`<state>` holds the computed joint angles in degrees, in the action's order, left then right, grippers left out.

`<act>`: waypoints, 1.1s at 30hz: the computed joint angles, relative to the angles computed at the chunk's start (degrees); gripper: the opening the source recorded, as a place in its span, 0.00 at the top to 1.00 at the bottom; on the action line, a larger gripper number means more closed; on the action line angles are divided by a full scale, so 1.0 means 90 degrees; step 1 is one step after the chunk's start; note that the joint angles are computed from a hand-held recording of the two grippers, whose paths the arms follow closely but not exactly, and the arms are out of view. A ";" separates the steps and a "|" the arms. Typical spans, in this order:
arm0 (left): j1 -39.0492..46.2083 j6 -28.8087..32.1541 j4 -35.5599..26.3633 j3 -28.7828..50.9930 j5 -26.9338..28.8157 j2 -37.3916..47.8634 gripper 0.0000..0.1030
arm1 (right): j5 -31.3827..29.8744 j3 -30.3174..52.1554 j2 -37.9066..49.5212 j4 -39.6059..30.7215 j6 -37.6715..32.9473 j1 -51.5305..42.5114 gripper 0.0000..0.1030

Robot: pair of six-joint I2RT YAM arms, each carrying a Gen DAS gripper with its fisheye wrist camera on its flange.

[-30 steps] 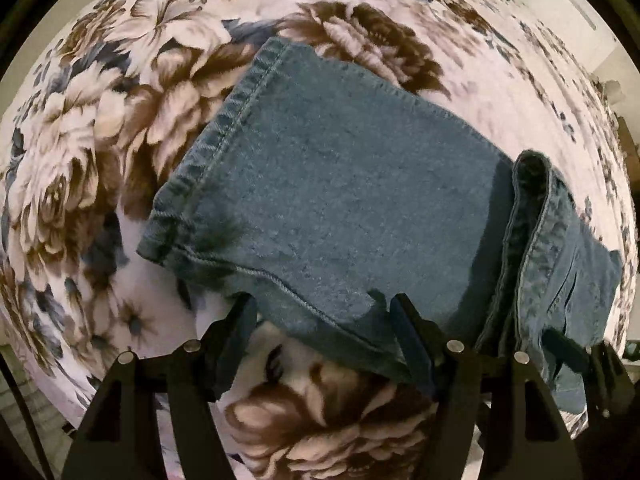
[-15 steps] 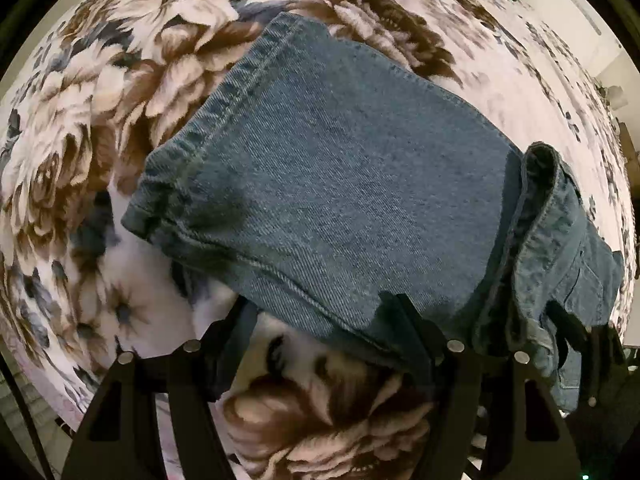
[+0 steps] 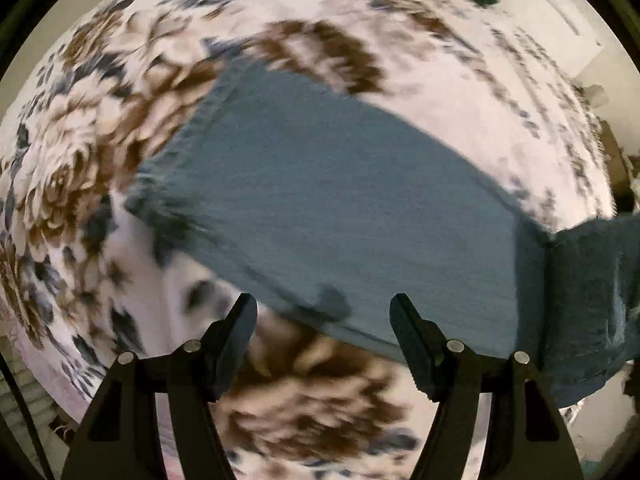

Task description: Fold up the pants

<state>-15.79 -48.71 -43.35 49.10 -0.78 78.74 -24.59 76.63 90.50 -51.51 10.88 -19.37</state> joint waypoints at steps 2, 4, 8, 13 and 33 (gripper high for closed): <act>-0.0493 -0.0358 0.0034 0.0335 -0.0090 0.0216 0.35 | -0.0213 0.0317 0.0464 -0.0011 -0.0112 -0.0986 0.72; -0.1044 -0.0724 0.0216 0.0817 -0.0182 0.0673 0.35 | -0.0290 0.0585 0.0967 0.0170 -0.0135 -0.1857 0.73; -0.1604 -0.0815 0.0676 0.1892 -0.0005 0.2009 0.35 | -0.0472 0.0977 0.2201 0.0785 0.0016 -0.3435 0.72; -0.2261 -0.1013 0.0785 0.3507 0.0392 0.3759 0.35 | -0.2294 0.2748 0.4853 -0.0550 0.0105 -0.4884 0.29; -0.2953 -0.0761 -0.0602 0.6188 0.0065 0.5826 0.35 | -0.3320 0.5925 0.6002 -0.1656 -0.1477 -0.4142 0.74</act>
<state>-42.36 -55.56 -48.77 104.79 -0.20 131.17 -54.47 129.96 144.52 -66.41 -2.41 -56.65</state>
